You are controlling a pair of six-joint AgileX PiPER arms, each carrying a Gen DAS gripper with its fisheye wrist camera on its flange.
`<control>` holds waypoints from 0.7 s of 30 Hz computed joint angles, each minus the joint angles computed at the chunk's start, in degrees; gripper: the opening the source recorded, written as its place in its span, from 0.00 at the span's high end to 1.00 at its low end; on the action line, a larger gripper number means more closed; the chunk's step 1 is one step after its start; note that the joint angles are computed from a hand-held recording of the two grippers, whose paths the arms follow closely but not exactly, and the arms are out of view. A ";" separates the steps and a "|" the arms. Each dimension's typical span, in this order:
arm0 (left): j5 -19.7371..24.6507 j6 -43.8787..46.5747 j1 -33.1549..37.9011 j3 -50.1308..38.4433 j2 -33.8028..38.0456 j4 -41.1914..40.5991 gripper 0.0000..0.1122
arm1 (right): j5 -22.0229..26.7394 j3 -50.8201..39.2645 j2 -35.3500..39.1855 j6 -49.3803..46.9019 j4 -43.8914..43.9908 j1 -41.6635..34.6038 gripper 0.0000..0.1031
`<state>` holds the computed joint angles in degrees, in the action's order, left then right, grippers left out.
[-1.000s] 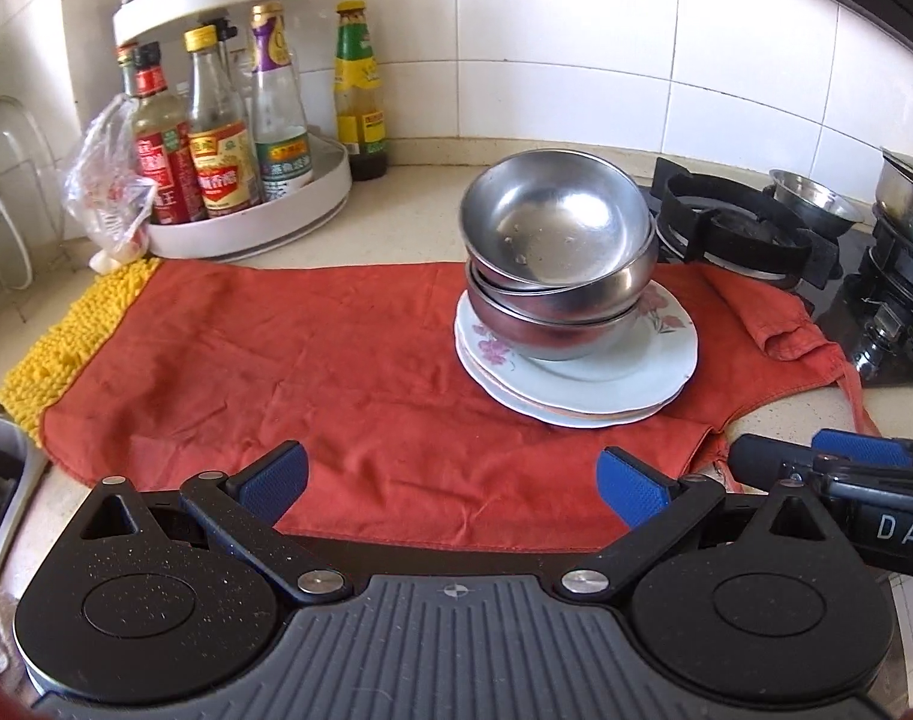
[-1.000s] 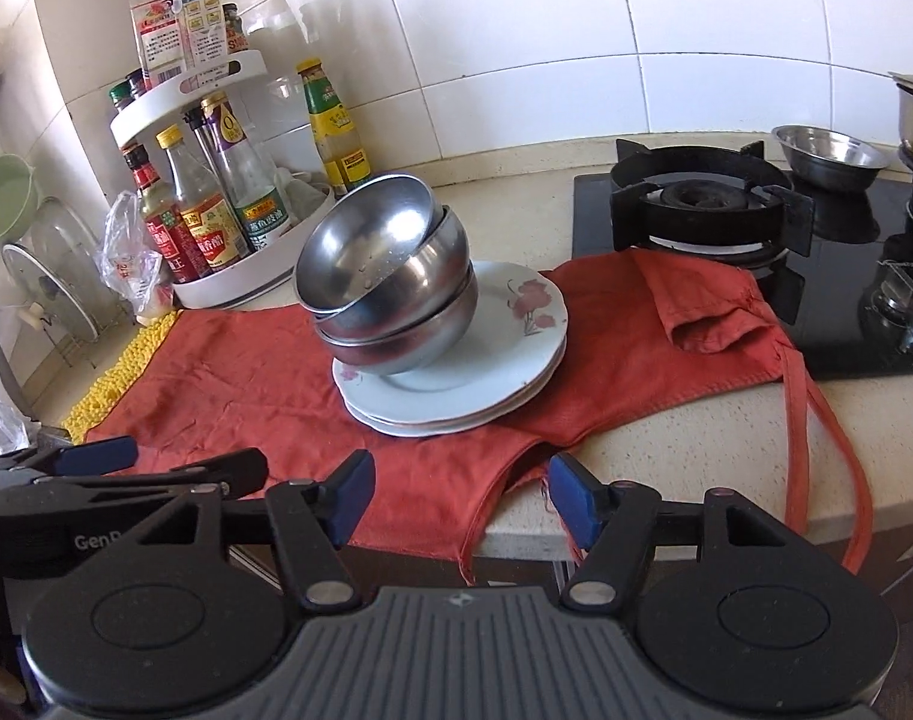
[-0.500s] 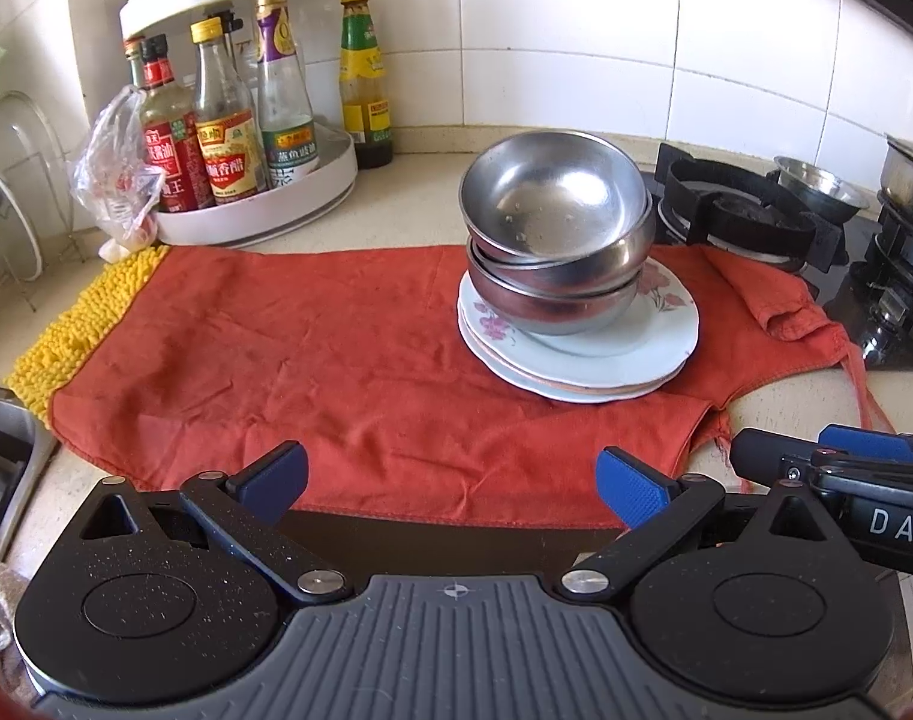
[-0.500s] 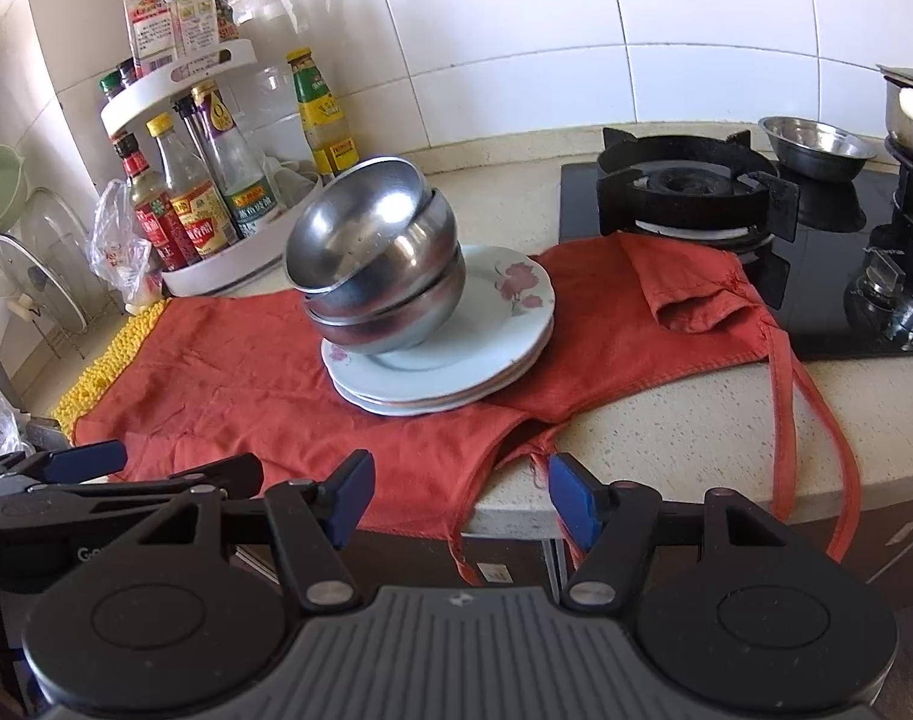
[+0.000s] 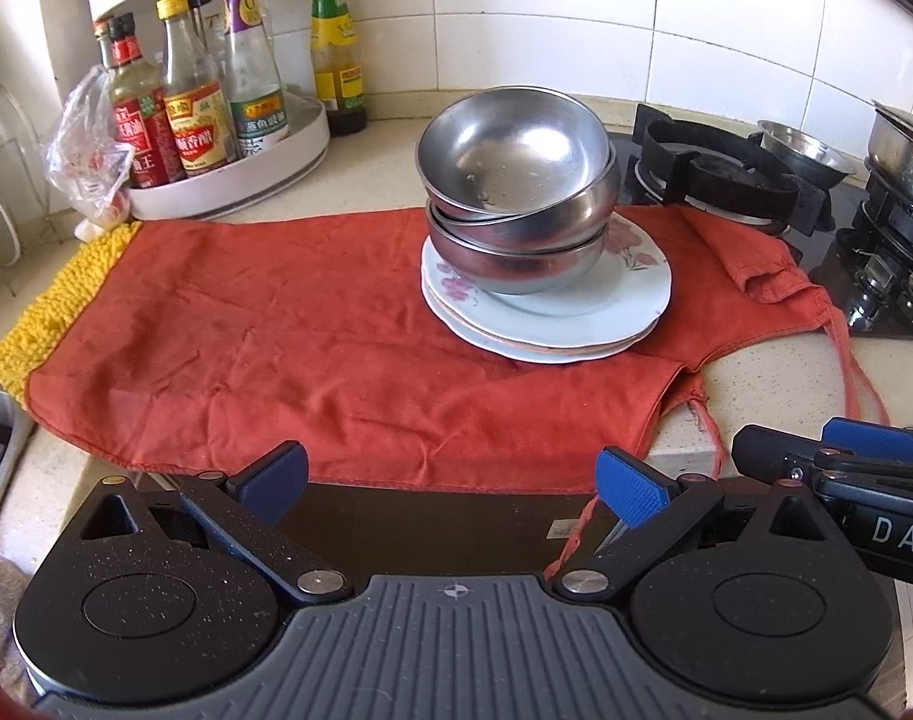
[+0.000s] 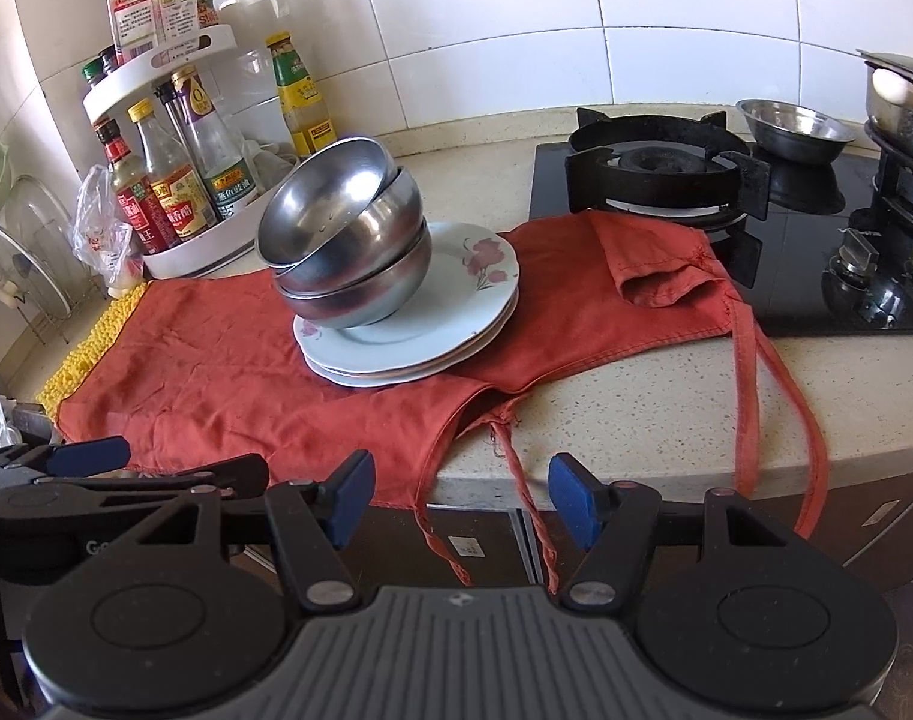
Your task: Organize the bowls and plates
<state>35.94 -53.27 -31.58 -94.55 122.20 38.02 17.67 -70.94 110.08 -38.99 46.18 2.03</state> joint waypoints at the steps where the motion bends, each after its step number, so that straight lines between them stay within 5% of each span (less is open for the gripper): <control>1: 0.23 0.17 -0.09 -0.31 0.17 -0.05 0.08 | 0.08 -0.11 0.13 0.13 -0.16 -0.06 0.38; 21: 5.02 1.80 0.44 -6.54 3.84 -2.24 0.08 | 2.93 -5.94 4.22 3.31 -3.75 0.52 0.38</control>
